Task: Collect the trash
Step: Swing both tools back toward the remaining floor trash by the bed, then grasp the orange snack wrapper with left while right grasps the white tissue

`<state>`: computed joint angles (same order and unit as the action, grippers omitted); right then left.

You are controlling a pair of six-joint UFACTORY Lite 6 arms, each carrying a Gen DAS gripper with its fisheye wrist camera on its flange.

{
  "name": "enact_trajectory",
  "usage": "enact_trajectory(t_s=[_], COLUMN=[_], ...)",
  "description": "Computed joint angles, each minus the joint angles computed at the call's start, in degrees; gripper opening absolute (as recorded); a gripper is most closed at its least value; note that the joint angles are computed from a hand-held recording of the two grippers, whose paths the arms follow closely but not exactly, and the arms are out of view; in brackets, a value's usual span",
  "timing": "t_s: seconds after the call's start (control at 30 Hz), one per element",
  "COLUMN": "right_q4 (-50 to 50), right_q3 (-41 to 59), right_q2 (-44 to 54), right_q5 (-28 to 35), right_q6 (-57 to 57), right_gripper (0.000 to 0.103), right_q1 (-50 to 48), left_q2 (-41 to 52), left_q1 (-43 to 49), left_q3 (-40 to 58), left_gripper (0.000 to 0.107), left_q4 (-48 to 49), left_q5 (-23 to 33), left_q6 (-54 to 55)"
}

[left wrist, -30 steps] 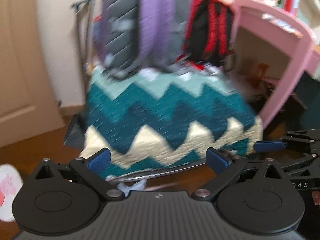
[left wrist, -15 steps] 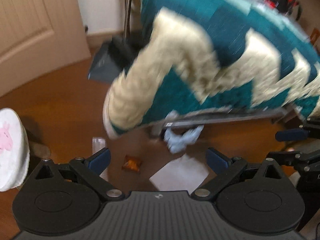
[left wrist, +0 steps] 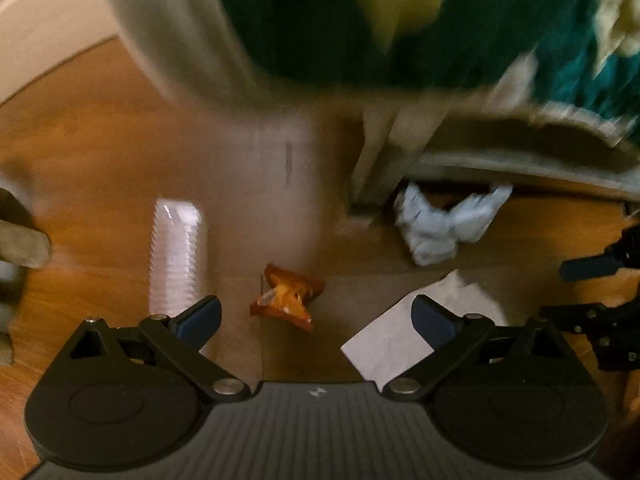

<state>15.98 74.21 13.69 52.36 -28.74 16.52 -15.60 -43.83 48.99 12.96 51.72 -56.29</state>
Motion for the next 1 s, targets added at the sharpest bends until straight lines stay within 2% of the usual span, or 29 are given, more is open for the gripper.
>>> enact_trajectory(t_s=[0.2, 0.37, 0.47, 0.57, 0.73, 0.8, 0.83, 0.9, 0.97, 1.0], right_q4=[-1.2, -1.9, -3.2, -5.1, -8.6, -12.4, -13.8, -13.1, -13.5, -14.9], right_q3=[-0.2, 0.9, -0.2, -1.0, -4.7, -6.0, -7.0, -7.7, -8.1, -7.8], right_q2=[8.4, 12.5, 13.7, 14.3, 13.0, 12.1, 11.4, 10.7, 10.2, 10.4], right_q5=[-7.1, -9.8, -12.5, -14.0, -19.2, -20.4, -21.2, -21.1, -20.5, -19.9], right_q6=[0.3, 0.2, -0.4, 0.0, 0.6, 2.6, 3.1, 2.5, 3.0, 4.4], right_gripper=[0.051, 0.051, 0.049, 0.049, 0.049, 0.048, 0.045, 0.034, 0.002, 0.002], right_q1=[3.1, 4.8, 6.2, 7.1, 9.2, 10.9, 11.6, 11.9, 12.8, 13.7], left_q2=[4.3, 8.4, 11.2, 12.5, 14.4, 14.6, 14.8, 15.1, 15.1, 15.2], left_q1=[2.7, 5.0, 6.3, 7.8, 10.2, 10.0, 10.1, 9.3, 9.2, 9.0], left_q3=[-6.5, -8.4, -8.6, -9.2, -10.2, -10.4, -10.6, -10.3, -10.3, -9.9], left_gripper=[0.101, 0.099, 0.089, 0.086, 0.061, 0.058, 0.058, 0.052, 0.048, 0.047], left_q4=[-2.0, -1.9, -2.1, -2.1, -5.3, -5.0, -4.8, -3.8, -4.3, -4.7], left_q5=[-8.1, -13.0, -15.2, -16.6, -18.7, -19.1, -19.3, -18.9, -18.9, -18.5], left_q6=[2.2, 3.2, 3.8, 3.5, 6.3, 5.5, 5.4, 4.2, 4.3, 4.2])
